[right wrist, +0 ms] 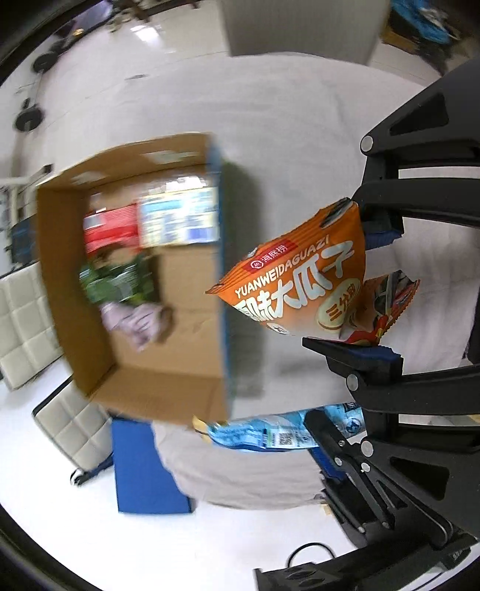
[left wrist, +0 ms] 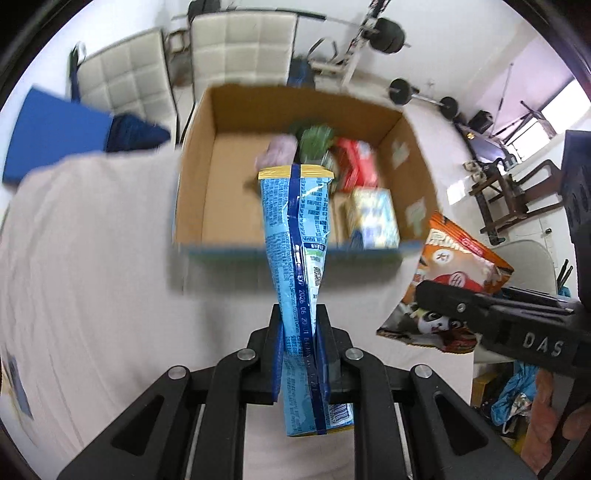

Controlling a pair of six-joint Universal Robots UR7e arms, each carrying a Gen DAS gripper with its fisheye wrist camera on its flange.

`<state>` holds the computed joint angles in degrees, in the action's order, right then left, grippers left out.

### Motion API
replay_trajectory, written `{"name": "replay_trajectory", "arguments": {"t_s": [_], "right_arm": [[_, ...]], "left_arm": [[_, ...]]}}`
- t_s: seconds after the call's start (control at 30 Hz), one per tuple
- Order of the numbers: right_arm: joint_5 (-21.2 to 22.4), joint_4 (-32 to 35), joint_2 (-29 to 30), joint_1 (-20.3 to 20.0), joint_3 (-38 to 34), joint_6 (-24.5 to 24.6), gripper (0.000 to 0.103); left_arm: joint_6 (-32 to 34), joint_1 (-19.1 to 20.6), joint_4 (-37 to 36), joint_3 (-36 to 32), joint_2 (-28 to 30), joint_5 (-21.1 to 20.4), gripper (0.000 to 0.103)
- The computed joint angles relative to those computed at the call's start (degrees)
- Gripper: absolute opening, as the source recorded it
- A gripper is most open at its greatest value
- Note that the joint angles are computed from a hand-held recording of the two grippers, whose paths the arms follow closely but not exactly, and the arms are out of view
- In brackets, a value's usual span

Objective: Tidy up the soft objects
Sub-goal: 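Lower both items into the box and open both tools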

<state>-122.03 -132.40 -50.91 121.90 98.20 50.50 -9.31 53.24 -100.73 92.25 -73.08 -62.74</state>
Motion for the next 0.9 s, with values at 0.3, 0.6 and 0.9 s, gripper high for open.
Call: {"name": "replay_trajectory", "arguments": {"t_s": [0.3,0.6,0.9], "right_arm": [[-3.71,5.66,3.86,-2.56,-12.90,-6.32,0.043],[-2.35,8.65,10.32,-7.92,-20.45,-10.93,0.043],[-0.43,11.95,16.21,-12.06,-24.33,-13.18,0.043]], "left_arm": [[6.77,3.14,-2.49,-11.91,10.85,4.16,0.013],[7.13,7.75,3.94,-24.90,22.91,6.58,0.013],[5.17,11.02,10.30,-31.40,30.10,7.56,0.013]]}}
